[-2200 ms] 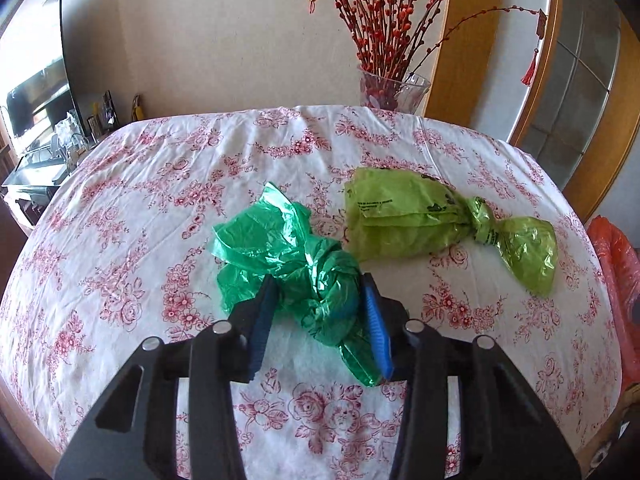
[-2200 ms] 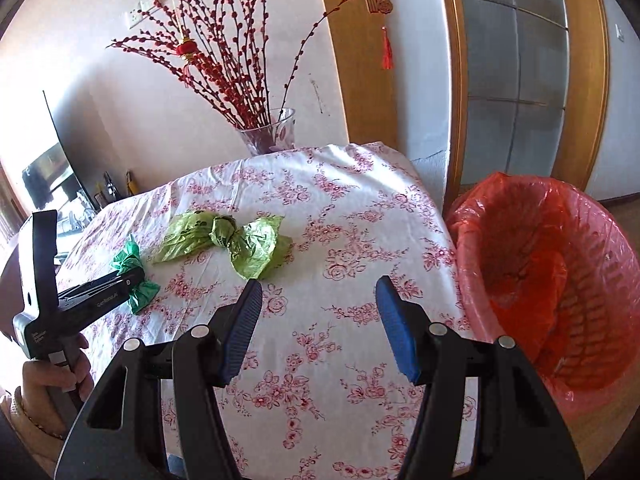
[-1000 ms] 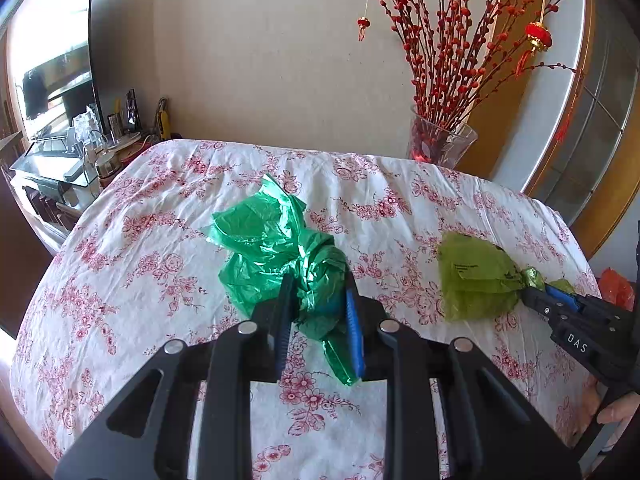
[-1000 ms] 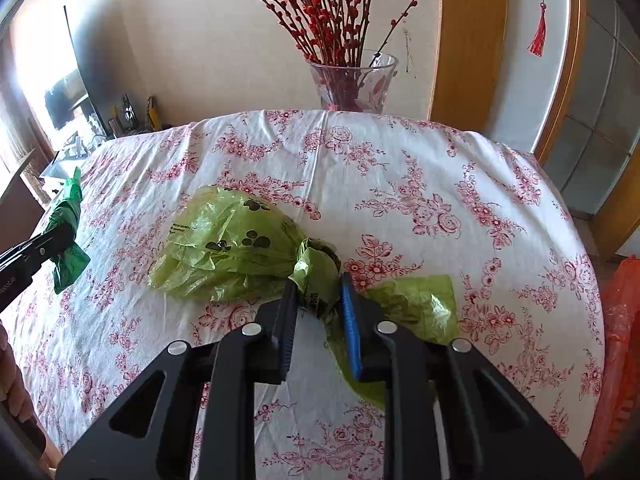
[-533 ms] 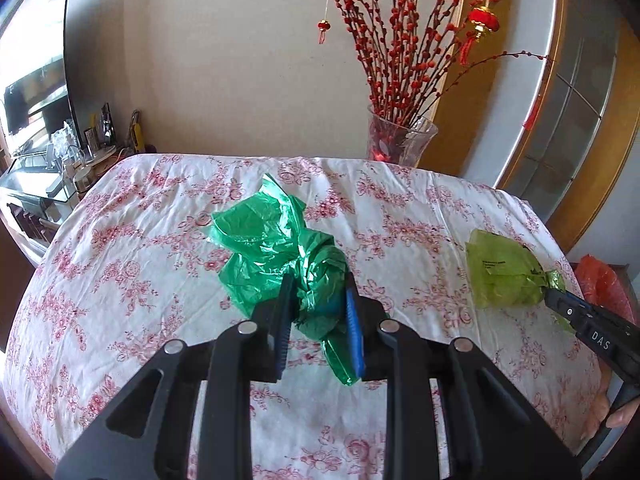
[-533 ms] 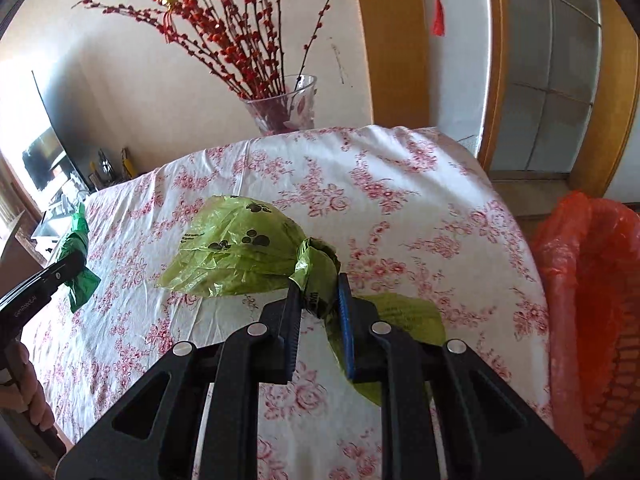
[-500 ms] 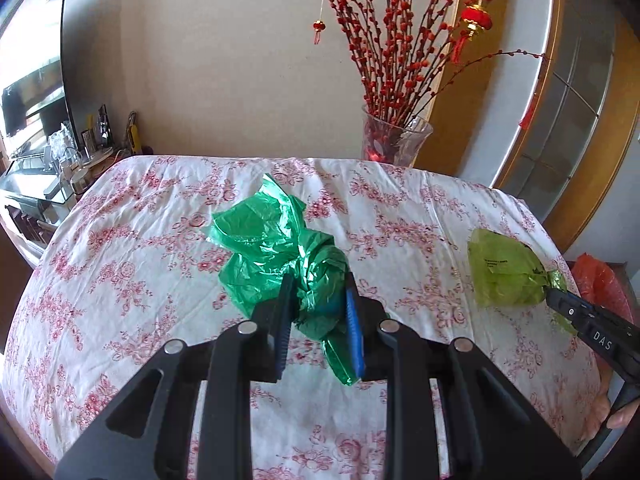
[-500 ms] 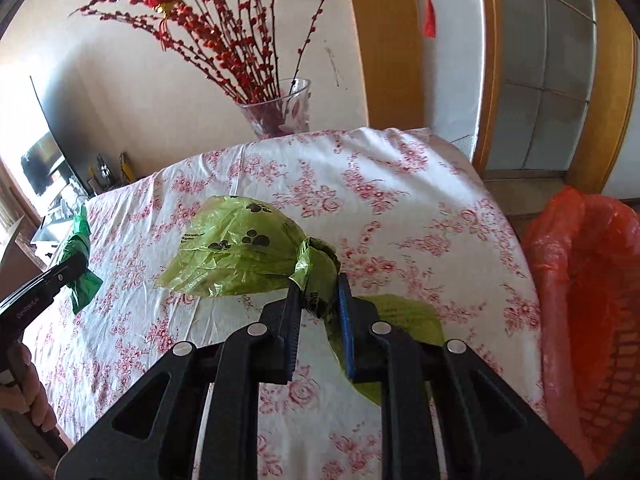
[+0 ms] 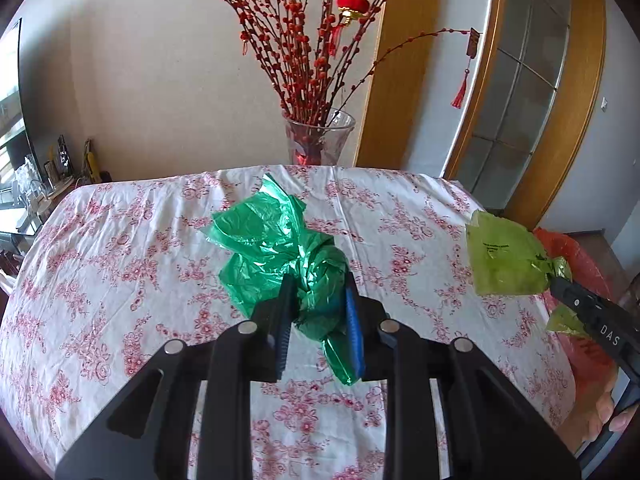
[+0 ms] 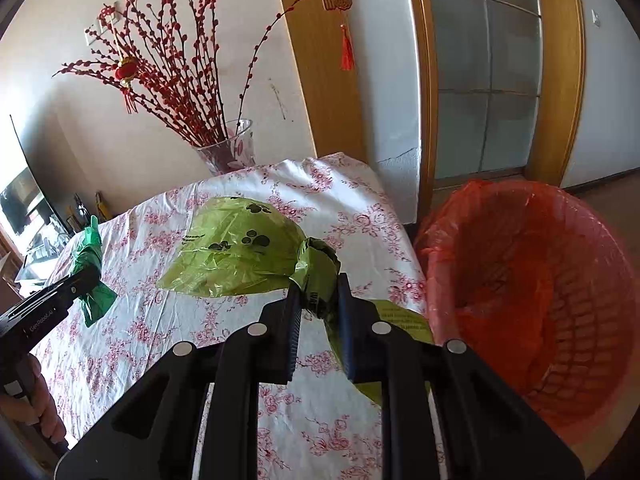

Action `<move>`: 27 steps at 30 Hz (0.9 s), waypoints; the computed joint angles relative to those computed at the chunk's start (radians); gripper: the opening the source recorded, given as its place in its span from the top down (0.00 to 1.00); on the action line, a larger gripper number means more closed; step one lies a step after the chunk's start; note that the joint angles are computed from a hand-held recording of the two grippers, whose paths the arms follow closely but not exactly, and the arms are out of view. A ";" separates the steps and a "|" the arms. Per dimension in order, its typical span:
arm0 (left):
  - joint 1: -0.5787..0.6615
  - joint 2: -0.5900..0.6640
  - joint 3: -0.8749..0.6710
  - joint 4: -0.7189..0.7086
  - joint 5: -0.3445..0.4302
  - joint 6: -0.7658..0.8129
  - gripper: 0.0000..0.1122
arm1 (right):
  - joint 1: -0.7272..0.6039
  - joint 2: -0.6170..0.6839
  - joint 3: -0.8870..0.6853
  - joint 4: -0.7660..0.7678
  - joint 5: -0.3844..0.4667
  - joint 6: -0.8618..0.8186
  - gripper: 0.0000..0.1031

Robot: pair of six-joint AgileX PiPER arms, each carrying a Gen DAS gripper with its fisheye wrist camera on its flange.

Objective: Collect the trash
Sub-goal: 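Carry both bags over the red bin and open both tools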

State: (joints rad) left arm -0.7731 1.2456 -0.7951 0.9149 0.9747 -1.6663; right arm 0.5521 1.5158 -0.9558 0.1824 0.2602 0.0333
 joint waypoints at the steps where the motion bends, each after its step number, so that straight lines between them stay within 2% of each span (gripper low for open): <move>1: -0.006 0.010 -0.011 0.000 -0.002 0.002 0.78 | -0.010 -0.011 0.008 0.009 0.000 -0.010 0.83; 17: -0.138 0.175 -0.187 0.018 0.023 0.023 0.78 | -0.184 -0.149 0.113 0.270 0.008 -0.274 0.83; 27: -0.186 0.276 -0.299 0.016 0.010 0.055 0.78 | -0.306 -0.199 0.148 0.427 0.021 -0.446 0.83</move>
